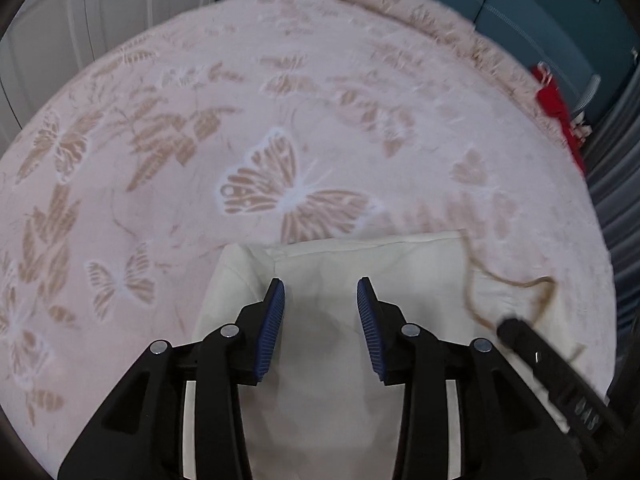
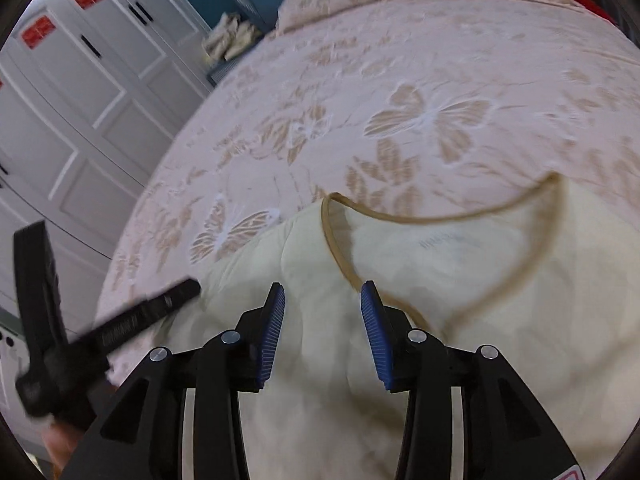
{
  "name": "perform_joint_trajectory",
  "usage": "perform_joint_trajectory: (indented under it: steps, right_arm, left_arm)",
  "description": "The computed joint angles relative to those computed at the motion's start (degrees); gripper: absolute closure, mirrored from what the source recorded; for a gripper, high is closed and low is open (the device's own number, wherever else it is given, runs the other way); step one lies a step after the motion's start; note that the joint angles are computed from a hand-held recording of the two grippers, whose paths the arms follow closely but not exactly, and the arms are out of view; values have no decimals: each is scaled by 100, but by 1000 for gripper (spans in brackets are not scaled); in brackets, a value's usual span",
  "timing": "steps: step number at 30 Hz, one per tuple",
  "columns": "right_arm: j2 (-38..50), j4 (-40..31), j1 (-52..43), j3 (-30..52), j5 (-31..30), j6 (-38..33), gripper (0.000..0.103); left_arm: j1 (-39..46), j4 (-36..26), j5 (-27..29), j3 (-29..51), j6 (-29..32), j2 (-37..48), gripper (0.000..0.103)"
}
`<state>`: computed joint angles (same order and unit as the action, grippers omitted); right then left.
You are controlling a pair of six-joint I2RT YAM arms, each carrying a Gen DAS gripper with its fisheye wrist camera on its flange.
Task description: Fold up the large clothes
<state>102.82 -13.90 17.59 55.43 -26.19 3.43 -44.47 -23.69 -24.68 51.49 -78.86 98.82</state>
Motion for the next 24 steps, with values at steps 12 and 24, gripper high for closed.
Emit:
perform_joint_trajectory:
  steps: [12,24]
  right_arm:
    - [782,877,271,93,225,-153,100]
    - [-236,1496,-145,-852,748,204,96]
  left_arm:
    - [-302,541,-787,-101,65,771,67]
    - [-408,-382,-988,600,133,1195,66]
